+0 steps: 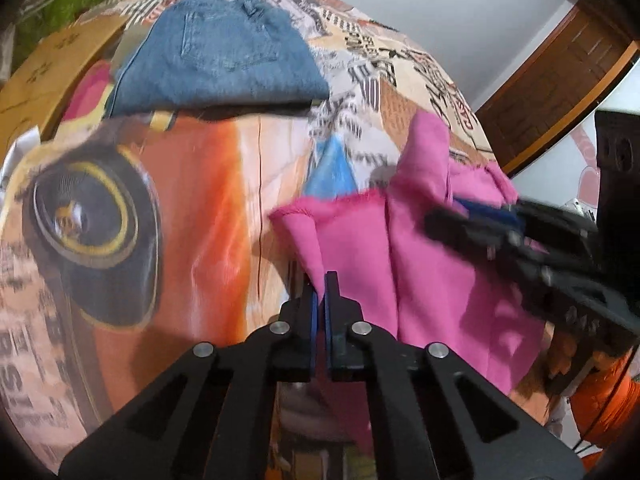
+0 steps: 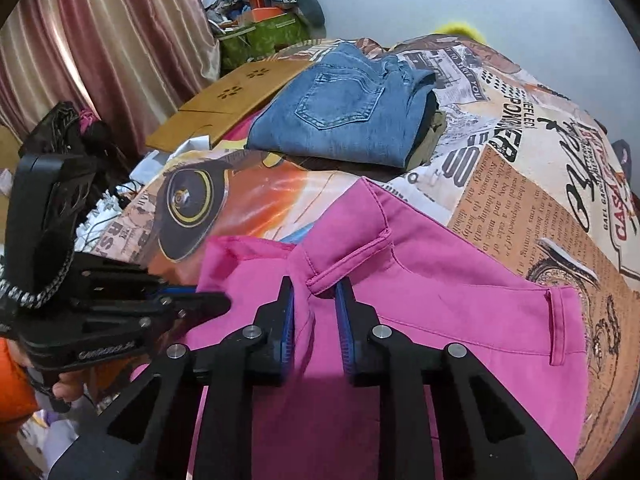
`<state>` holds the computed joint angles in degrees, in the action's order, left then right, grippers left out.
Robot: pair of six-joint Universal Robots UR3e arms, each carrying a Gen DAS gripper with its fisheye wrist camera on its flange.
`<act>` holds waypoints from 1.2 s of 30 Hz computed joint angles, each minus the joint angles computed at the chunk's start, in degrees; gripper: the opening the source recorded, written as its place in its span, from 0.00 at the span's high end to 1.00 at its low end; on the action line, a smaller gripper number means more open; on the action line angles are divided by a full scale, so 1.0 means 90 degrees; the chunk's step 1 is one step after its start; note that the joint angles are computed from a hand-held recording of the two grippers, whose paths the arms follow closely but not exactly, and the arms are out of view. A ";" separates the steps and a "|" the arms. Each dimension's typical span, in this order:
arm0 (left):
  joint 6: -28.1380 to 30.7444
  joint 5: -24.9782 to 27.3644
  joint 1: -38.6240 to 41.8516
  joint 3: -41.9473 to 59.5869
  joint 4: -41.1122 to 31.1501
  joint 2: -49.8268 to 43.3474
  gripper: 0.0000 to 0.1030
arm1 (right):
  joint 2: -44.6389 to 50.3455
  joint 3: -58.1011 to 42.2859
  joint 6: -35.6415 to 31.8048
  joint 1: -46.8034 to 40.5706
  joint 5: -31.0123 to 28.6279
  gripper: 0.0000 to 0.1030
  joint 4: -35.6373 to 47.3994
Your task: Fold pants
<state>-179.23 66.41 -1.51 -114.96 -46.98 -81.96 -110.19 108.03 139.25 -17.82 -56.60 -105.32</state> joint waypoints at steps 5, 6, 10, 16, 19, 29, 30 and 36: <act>-0.0110 0.0344 -0.0291 0.0878 0.0202 -0.0940 0.98 | 0.0130 -0.0138 0.0031 0.0063 0.0154 0.83 0.0148; -0.0130 0.0370 -0.0278 0.1024 0.0126 -0.1105 0.98 | 0.0179 -0.0138 0.0112 0.0112 0.0126 0.83 0.0057; -0.0147 0.0299 -0.0110 0.1058 -0.0106 -0.1040 0.98 | 0.0431 -0.0381 0.0202 0.0215 -0.0048 0.79 0.0261; 0.0106 0.0381 0.0207 0.0581 -0.0643 0.0218 0.83 | -0.0417 -0.0461 -0.0818 -0.0880 0.0335 0.58 0.1408; 0.0196 0.0125 0.0303 0.0486 -0.1051 0.0724 0.79 | -0.1109 -0.0463 -0.1622 -0.1923 0.0514 0.58 0.2207; -0.0301 0.0210 -0.0846 0.0396 -0.1026 0.0629 0.46 | -0.1703 -0.0795 -0.3823 -0.4842 0.0465 0.49 0.4459; -0.0357 0.0371 -0.1014 0.0395 -0.0971 0.0523 0.46 | -0.1676 -0.0732 -0.3937 -0.4987 0.0376 0.49 0.4528; -0.0612 0.0706 -0.1197 0.0099 -0.0590 0.0563 0.46 | -0.1939 -0.0140 -0.4480 -0.5357 0.0199 0.49 0.4707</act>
